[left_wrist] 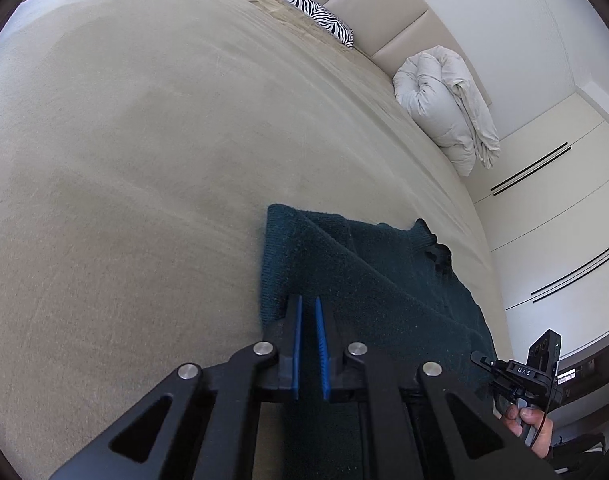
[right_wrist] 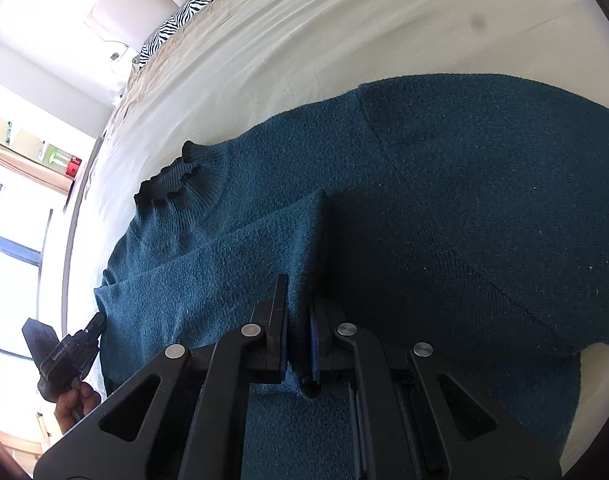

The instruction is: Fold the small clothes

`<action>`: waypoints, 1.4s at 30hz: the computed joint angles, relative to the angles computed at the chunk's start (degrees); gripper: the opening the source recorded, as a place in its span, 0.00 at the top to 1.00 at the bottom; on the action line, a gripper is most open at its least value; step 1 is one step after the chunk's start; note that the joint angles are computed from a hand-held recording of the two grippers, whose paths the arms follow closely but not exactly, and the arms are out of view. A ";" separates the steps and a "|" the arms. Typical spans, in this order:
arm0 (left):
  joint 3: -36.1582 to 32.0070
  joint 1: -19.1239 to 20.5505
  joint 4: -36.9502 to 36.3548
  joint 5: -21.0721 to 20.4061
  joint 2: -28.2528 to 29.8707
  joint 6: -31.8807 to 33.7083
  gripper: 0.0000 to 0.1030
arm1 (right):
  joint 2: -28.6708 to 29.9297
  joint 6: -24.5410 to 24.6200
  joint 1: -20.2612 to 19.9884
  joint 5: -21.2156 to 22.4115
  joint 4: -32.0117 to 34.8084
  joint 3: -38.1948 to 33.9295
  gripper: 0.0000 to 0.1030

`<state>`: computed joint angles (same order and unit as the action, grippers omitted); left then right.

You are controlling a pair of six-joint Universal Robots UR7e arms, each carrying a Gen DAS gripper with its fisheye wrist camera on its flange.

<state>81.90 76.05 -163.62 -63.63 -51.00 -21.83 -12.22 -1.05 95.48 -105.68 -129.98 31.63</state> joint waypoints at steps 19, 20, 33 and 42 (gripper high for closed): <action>3.05 1.33 -1.89 -5.50 -2.34 -0.86 0.97 | -1.83 -0.16 -1.38 4.09 -0.95 2.94 0.93; 4.87 0.59 -2.61 -4.78 -3.08 -0.34 0.97 | -2.23 -0.10 -1.43 4.23 -1.47 3.70 0.93; 16.55 -6.31 -4.60 5.18 -8.32 0.70 0.92 | -10.31 4.90 -3.69 9.16 -12.13 18.01 0.86; 20.82 -14.98 -8.92 12.35 -8.56 2.55 0.39 | -29.17 4.06 -8.17 11.67 -34.20 44.73 0.47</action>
